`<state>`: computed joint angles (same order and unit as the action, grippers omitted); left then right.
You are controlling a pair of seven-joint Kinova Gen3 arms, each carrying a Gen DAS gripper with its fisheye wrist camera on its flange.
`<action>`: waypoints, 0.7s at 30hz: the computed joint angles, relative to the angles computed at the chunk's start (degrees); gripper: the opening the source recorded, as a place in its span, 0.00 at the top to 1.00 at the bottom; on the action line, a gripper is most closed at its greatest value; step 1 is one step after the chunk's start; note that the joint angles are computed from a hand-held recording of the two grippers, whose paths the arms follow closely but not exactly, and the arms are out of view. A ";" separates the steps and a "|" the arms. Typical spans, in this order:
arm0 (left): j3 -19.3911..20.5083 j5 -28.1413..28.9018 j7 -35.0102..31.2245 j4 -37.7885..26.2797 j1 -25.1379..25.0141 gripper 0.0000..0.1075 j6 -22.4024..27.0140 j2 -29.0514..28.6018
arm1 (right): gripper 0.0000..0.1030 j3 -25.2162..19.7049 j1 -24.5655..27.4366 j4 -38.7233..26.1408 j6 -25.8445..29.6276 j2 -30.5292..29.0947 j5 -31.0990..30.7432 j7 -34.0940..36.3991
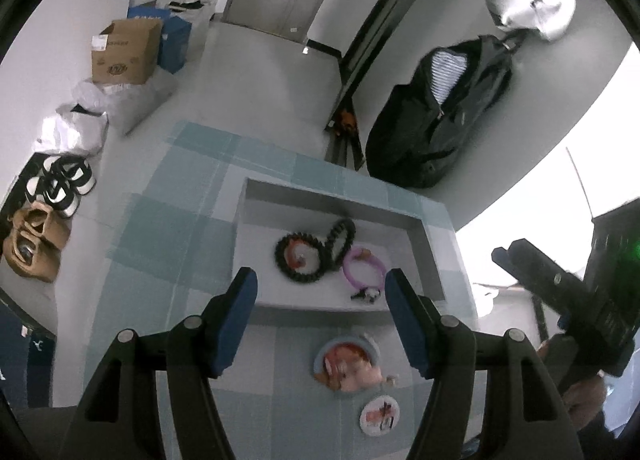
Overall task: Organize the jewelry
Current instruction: 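Withdraw both open tools from the box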
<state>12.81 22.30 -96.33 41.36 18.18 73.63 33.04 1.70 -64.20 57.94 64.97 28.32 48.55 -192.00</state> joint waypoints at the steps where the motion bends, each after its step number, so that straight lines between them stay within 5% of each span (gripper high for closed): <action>1: 0.21 0.13 -0.71 1.58 -0.08 0.43 -0.27 -0.86 | 0.10 0.07 -0.32 0.12 0.21 -0.06 0.17 -0.42; 5: 2.80 4.52 -4.36 4.62 -2.52 0.43 3.25 -1.82 | 0.08 -0.09 -1.81 0.99 2.13 -0.72 0.65 -2.92; 11: 2.23 3.46 -8.28 7.27 0.07 0.42 7.54 -3.01 | 0.01 -1.39 -2.53 0.34 6.15 -0.77 -0.42 -3.99; 15: 0.97 -0.56 -8.74 4.74 4.16 0.42 11.53 -0.96 | 0.00 -2.41 -1.71 0.60 7.18 -0.95 -3.50 -4.62; 21: -1.27 -7.47 -8.42 4.01 9.53 0.42 10.72 -0.76 | 0.00 -2.79 -1.46 -1.08 9.44 -0.01 -6.11 -2.58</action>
